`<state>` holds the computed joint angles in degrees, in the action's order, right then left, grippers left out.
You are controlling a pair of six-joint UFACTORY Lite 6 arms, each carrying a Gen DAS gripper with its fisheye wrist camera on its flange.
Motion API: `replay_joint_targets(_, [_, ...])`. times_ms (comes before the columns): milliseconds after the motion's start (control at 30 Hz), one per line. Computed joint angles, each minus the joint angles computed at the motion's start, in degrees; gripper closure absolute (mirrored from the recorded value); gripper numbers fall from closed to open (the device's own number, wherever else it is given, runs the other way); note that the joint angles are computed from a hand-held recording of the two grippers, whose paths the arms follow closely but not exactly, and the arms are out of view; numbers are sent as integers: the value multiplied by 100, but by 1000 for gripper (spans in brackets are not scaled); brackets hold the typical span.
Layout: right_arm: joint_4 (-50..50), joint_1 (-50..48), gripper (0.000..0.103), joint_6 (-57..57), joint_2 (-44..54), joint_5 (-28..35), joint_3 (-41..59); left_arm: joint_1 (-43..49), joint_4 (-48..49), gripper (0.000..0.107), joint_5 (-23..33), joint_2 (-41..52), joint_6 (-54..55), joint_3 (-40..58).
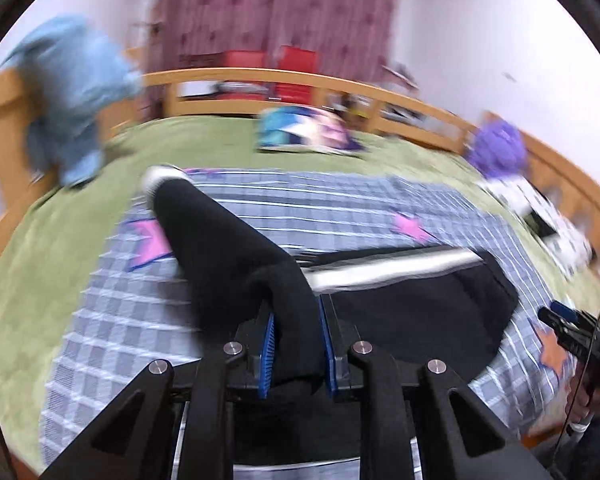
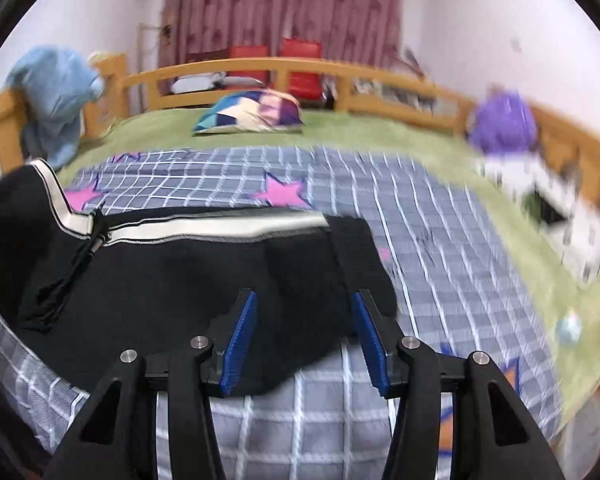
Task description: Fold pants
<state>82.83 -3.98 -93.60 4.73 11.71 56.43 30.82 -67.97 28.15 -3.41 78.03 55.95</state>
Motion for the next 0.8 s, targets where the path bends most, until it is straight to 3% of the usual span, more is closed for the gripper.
replay_joint_targets(67, [-356,-809,53,438,178,935,6,-1014,-28,88,-541,4,-150,-238])
replay_joint_targets(200, [-516,-1685,54,625,315,1679,-173,-2405,-659,88,-1183,473,56,-495])
replay_joint_targets(300, [-457,-1970,54,515,207,2047,-343,-2759,-760,87,-1099,870,29,-462])
replay_joint_targets(367, [-442,-1886,54,534,86,2050,-423,-2671,-161,84,-693,990,-520,-349])
replay_joint_targets(433, [-573,-1647,54,840,62,2077,-337,-2621,390,79,-739,650,-999,-533])
replay_joint_targets(500, [-672,-1353,54,1111,115,2173,-148,-2244,354,54,-719,169,-792,-810])
replay_joint_targets(533, [-682,-1211,54,1166,148,2164,-79,-1836,211,48,-524,-83,-535,-937])
replay_joint_targets(633, [-650,-479,54,1334,261,1918,35,-911,104,45,-335,-279,-137,-941])
replay_joint_targets(800, [-777,698,54,1961,1236,1809,636,670,45,45,351,400,159,-303])
